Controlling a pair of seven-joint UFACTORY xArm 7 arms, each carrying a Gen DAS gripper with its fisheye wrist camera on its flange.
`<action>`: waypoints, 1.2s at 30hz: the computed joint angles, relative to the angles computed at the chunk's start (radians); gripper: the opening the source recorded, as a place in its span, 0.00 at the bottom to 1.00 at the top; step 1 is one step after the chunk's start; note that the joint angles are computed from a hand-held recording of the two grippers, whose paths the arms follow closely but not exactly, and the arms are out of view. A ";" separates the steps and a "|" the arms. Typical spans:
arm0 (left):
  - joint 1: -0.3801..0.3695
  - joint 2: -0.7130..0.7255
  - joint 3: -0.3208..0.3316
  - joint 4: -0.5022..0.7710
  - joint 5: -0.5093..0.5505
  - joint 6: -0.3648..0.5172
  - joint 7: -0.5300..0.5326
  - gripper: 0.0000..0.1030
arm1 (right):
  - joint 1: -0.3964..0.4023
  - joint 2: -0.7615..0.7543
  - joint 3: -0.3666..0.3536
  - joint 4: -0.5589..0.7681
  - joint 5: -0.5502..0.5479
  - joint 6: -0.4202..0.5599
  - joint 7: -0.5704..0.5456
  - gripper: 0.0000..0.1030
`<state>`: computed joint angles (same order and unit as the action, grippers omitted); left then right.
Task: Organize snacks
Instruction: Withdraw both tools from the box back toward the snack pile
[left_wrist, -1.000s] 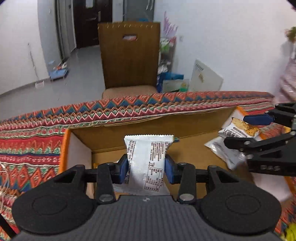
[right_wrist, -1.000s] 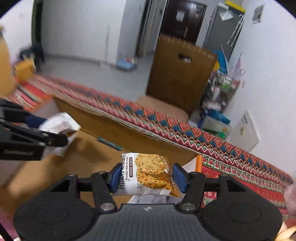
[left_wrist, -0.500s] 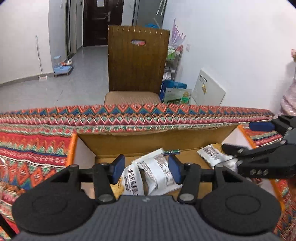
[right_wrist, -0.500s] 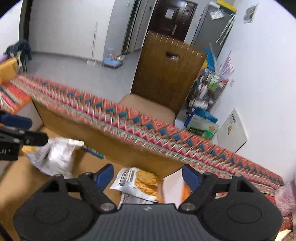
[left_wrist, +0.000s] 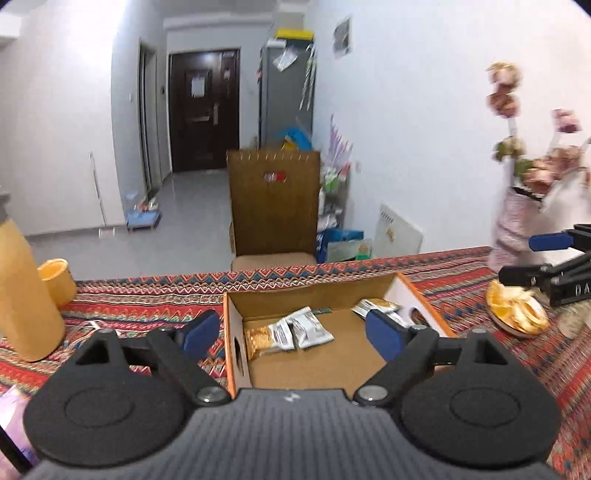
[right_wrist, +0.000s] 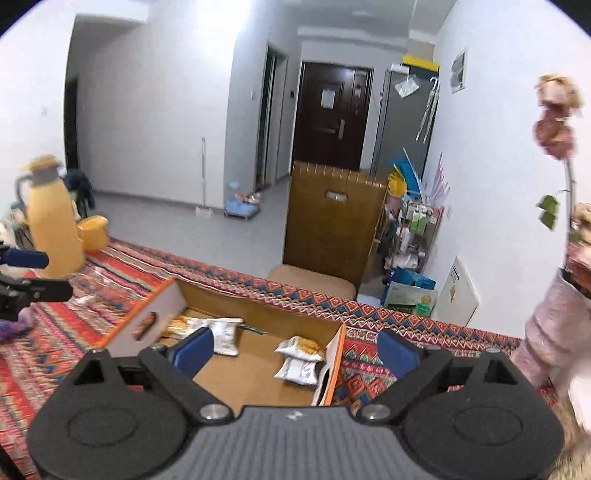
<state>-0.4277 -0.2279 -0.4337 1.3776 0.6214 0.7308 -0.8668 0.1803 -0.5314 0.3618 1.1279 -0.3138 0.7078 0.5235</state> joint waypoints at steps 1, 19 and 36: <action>-0.011 -0.059 0.001 -0.047 -0.009 -0.009 -0.007 0.89 | 0.019 -0.049 -0.008 -0.031 0.017 0.000 0.004 0.99; -0.068 -0.883 -0.305 -0.645 -0.272 0.027 -0.229 1.00 | 0.180 -0.971 0.302 -0.533 0.247 0.187 0.277 1.00; -0.125 -0.895 -0.445 -0.735 -0.472 0.151 -0.283 1.00 | 0.352 -0.953 0.624 -0.541 0.353 0.461 0.638 1.00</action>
